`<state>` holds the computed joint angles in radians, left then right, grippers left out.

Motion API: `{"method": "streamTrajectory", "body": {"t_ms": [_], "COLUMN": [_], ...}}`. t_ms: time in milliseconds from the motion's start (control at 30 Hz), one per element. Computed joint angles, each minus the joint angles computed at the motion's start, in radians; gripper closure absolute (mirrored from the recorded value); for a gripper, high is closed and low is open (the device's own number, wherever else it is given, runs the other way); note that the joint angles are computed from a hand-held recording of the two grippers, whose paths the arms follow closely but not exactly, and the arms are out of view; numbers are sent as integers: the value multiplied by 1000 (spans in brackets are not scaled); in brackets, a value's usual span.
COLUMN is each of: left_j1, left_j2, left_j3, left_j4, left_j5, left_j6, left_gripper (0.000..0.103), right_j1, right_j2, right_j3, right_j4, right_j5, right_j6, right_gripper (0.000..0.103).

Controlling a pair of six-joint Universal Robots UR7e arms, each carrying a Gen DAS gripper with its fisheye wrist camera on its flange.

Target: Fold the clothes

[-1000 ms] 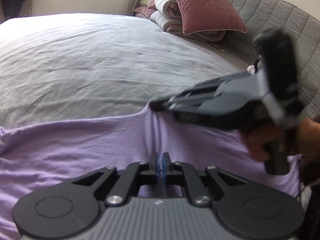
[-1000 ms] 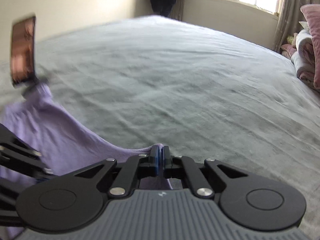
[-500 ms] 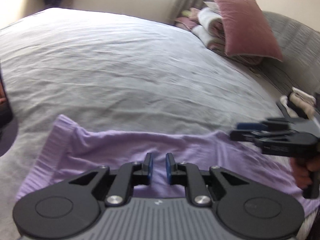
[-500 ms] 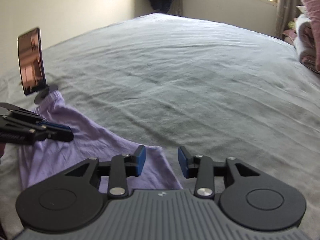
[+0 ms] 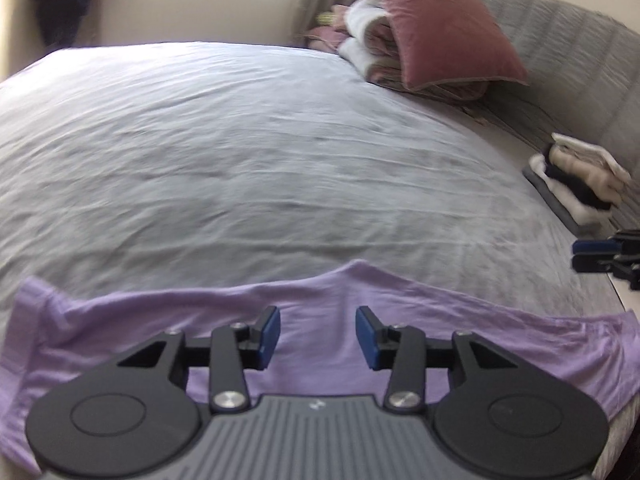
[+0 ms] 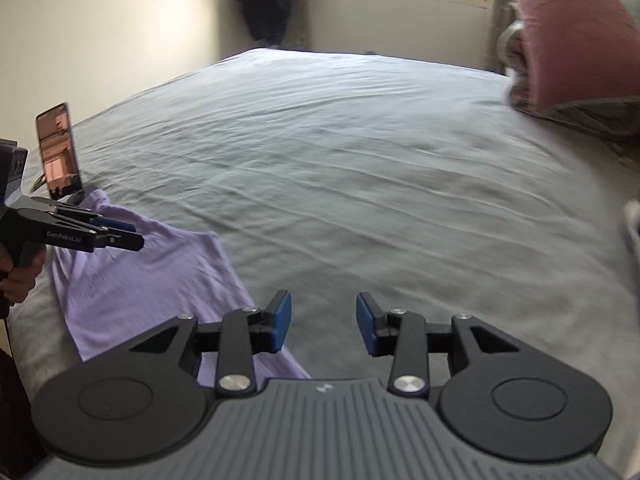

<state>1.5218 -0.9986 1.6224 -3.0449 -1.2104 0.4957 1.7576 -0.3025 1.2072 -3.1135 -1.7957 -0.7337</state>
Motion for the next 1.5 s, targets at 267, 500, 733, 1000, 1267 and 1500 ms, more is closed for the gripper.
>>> {"method": "streamTrajectory", "body": {"t_ms": [267,500,733,1000,1267,1500], "left_j1": [-30,-28,-14,-18,-30,-45], "left_j2": [81,137,151,169,170,164], "left_j3": [-69,-143,-194,-170,-152,-138], "left_j4": [-16,-31,84,3,-43,-46], "left_j5": [64,102,60,50,85,114], "left_j6": [64,104,104,131,112,105], "left_gripper": [58,57,59,97,91,80], "right_j1": [-64,-118,-150,-173,-139,-79], "right_j2": [-134,-208,-290,-337,-302,-262], "right_j3": [176,300,401,492,496,453], "right_j4": [-118,-239,-270,-205,-219,-196], "right_j5": [-45,-102,-105,-41,-94,-37], "right_j6": [20,88,159,230,246,216], "right_gripper": [63,63,63,63,99,99]}}
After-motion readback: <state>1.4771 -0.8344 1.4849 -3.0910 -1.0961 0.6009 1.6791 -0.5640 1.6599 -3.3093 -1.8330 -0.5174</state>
